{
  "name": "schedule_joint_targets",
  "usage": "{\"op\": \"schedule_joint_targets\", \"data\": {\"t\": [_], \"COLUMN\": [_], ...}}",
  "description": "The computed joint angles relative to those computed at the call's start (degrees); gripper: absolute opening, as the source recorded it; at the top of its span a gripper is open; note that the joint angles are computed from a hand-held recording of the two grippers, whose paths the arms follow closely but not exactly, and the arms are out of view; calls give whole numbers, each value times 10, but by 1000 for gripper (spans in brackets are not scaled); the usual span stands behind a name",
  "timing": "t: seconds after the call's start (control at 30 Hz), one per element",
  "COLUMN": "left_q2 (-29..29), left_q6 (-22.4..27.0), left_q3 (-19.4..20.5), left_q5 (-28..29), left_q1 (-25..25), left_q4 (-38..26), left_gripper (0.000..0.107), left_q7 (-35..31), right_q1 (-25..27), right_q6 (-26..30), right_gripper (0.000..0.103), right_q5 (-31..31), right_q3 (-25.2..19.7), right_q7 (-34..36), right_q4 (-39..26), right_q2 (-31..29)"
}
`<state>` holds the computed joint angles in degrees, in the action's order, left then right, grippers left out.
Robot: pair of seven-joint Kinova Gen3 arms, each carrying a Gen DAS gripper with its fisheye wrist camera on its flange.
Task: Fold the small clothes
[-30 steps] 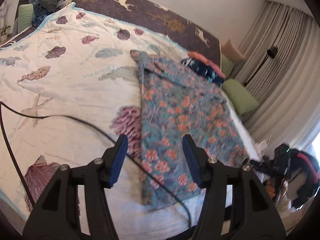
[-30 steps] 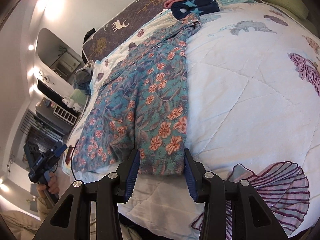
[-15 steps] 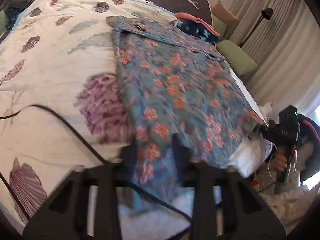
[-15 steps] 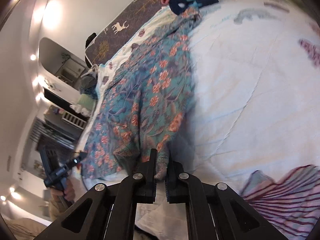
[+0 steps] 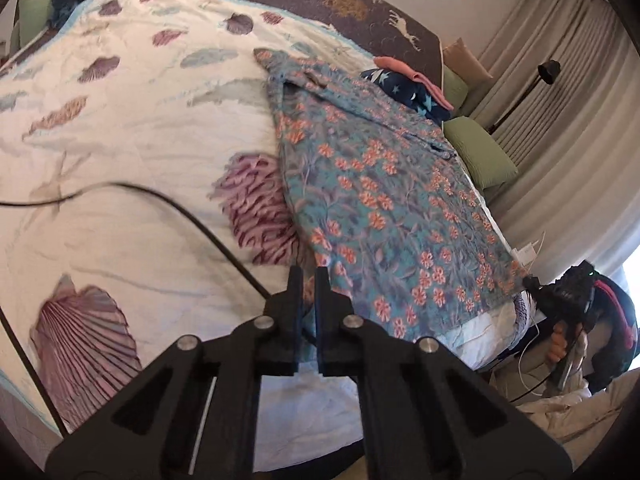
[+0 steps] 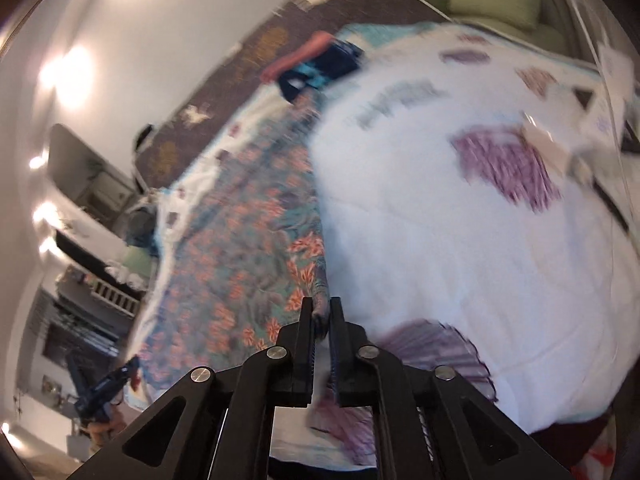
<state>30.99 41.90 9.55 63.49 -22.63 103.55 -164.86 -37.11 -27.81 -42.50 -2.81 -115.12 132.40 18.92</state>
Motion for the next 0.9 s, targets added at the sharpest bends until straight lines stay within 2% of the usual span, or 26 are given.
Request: {"op": "schedule_joint_targets", "data": {"t": [0.03, 0.07, 0.1, 0.13, 0.17, 0.23, 0.3, 0.33, 0.4, 0.47, 0.53, 0.6, 0.67, 0.7, 0.73, 0.77, 0.83, 0.9], "left_q2": [2, 2, -2, -8, -15, -22, -13, -8, 2, 4, 7, 21, 19, 13, 5, -7, -34, -49], "left_q6": [5, 10, 6, -1, -12, -29, -29, -28, -36, -55, -51, -12, 10, 15, 21, 27, 27, 23], "left_q3": [-2, -6, 2, 4, 7, 4, -1, -3, 2, 4, 9, 8, 10, 27, 33, 28, 13, -7], "left_q5": [-9, -11, -10, -3, 7, 6, -9, -18, -38, -42, -53, -58, -45, -33, -18, -8, -3, -15], "left_q1": [3, 7, 4, 3, 4, 19, 31, 35, 40, 46, 41, 27, 13, -6, -17, -18, -12, 1], "left_q4": [-3, -3, 2, 9, 19, 21, 8, 1, -8, -3, -6, -22, -23, -16, -9, -3, 7, 10], "left_gripper": [23, 31, 47, 57, 59, 60, 60, 60, 60, 53, 13, 9, 7, 7, 7, 7, 6, 5], "left_q7": [10, 13, 6, -9, -26, -34, -10, 4, 29, 35, 45, 83, 94, 86, 68, 53, 40, 48], "right_q1": [10, 27, 47, 56, 55, 23, -14, -17, 11, 64, 109, 120, 102, 105, 119, 143, 196, 245], "right_q6": [6, 6, 0, -11, -29, -61, -106, -117, -113, -75, -37, -5, -6, -1, 13, 33, 44, 18], "right_gripper": [11, 13, 20, 29, 33, 56, 69, 70, 70, 70, 70, 70, 71, 65, 29, 2, 4, 3], "right_q5": [-6, -18, -39, -63, -86, -133, -179, -194, -195, -159, -113, -70, -53, -40, -19, 2, 32, 78], "right_q3": [-8, -27, -53, -69, -75, -57, -30, -30, -49, -78, -106, -99, -76, -76, -84, -103, -154, -207], "right_q7": [-3, 0, 13, 33, 56, 99, 145, 168, 207, 214, 209, 199, 197, 193, 180, 158, 111, 65], "right_q4": [-3, -4, -4, -2, 3, 10, 14, 12, 1, -16, -33, -53, -60, -61, -61, -65, -64, -35], "right_q2": [5, 8, 8, 7, 1, -6, -11, -14, -11, -4, 10, 37, 50, 49, 44, 40, 33, 14]}}
